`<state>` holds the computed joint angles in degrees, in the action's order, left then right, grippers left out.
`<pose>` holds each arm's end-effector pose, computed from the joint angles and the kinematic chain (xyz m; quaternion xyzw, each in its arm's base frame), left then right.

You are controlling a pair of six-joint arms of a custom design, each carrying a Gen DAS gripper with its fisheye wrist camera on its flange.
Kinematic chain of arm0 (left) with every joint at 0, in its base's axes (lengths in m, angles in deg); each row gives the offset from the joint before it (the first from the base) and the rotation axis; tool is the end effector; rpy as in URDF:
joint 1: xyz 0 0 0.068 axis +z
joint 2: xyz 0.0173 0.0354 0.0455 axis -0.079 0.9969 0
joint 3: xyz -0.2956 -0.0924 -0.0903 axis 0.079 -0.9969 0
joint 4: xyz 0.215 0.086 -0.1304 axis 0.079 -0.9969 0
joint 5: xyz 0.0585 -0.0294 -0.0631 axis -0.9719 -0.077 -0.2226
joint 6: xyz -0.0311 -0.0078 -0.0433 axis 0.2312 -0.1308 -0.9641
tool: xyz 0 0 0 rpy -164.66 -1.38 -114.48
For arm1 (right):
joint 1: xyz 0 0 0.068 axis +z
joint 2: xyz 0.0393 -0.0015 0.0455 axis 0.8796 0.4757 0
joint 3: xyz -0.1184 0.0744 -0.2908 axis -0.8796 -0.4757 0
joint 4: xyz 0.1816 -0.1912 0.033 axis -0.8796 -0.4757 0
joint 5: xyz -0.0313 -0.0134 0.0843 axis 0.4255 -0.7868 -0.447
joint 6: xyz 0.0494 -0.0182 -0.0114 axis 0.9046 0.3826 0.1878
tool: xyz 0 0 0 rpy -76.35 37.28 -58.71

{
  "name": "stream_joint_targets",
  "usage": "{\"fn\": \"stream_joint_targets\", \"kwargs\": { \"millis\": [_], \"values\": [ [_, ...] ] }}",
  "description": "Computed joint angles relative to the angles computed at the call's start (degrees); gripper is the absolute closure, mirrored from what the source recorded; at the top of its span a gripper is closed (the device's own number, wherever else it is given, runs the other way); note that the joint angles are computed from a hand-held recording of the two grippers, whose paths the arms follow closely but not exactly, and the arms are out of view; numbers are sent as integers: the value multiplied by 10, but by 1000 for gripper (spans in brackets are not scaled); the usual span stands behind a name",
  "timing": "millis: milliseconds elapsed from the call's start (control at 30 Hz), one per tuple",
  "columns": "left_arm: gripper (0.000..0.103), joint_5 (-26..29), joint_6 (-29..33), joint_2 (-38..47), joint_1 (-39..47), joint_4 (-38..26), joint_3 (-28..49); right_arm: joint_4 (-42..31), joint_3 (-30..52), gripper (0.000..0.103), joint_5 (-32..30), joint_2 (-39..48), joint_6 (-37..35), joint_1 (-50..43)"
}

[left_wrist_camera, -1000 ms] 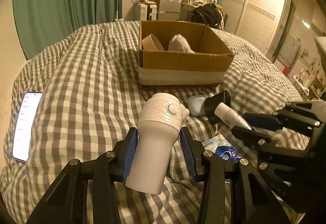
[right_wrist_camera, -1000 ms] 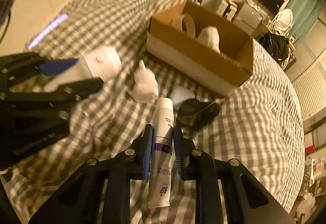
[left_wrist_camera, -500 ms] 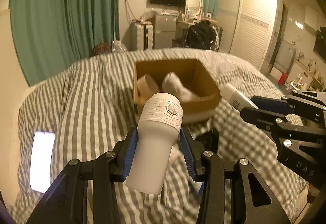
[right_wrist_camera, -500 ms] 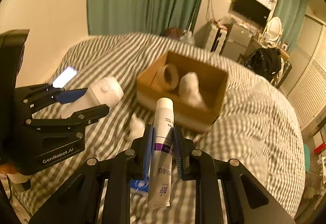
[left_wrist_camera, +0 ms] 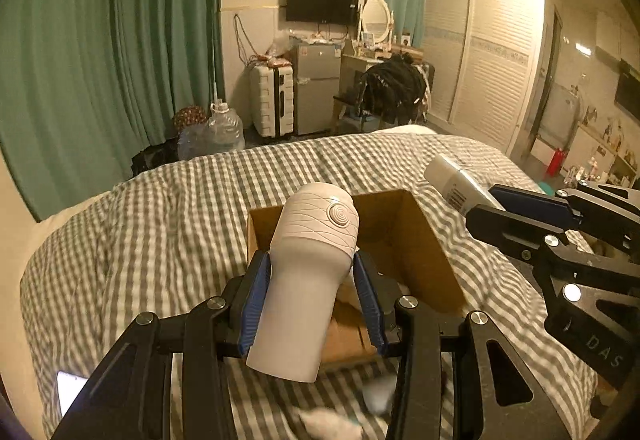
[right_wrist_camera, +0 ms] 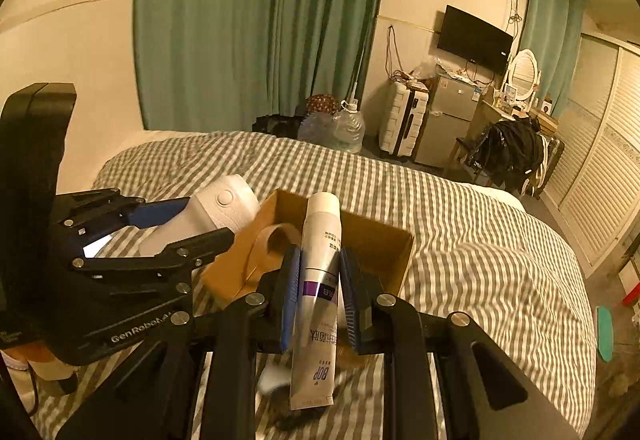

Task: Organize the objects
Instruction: 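Lower the hair dryer with the left gripper while the right gripper lowers the toothpaste into the box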

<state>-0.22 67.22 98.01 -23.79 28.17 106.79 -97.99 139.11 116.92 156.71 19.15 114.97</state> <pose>0.2764 -0.1021 0.2596 0.2206 0.8778 -0.1172 0.4087 0.2160 0.2530 0.3030 -0.0733 0.8951 -0.0321 0.4386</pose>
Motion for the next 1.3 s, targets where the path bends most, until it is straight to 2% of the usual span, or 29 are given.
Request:
{"fn": "stream_joint_targets", "kwargs": {
  "millis": [300,600,733,900,933,967,1000,1033,1067,1100,1200,1233,1300],
  "values": [
    [59,-8,1,207,-9,40,112,139,-4,84,-138,90,-91,-167],
    [59,-8,19,298,-22,43,146,211,-24,84,-222,181,-99,-234],
    [59,-6,26,297,-29,53,133,225,-44,83,-235,179,-93,-236],
    [57,-21,24,271,-37,46,109,247,-71,83,-218,147,-81,-222],
    [55,-18,22,257,-36,39,104,247,-73,82,-216,141,-77,-219],
    [46,-15,22,242,-30,35,96,243,-77,82,-211,130,-71,-215],
    [39,-16,17,226,-28,31,91,238,-79,75,-205,120,-66,-211],
    [26,-17,9,204,-25,32,80,234,-83,62,-196,108,-62,-205],
    [20,-17,3,183,-23,31,72,227,-85,55,-186,96,-56,-198],
    [20,-14,-1,162,-20,28,63,220,-88,49,-176,81,-53,-192],
    [20,-8,-3,96,-8,-9,53,179,-85,48,-135,31,-44,-160],
    [19,-8,-2,72,-5,-21,49,161,-78,44,-121,16,-42,-150],
    [13,-13,5,15,-3,-44,38,121,-68,37,-84,-19,-33,-123]
  ]
}}
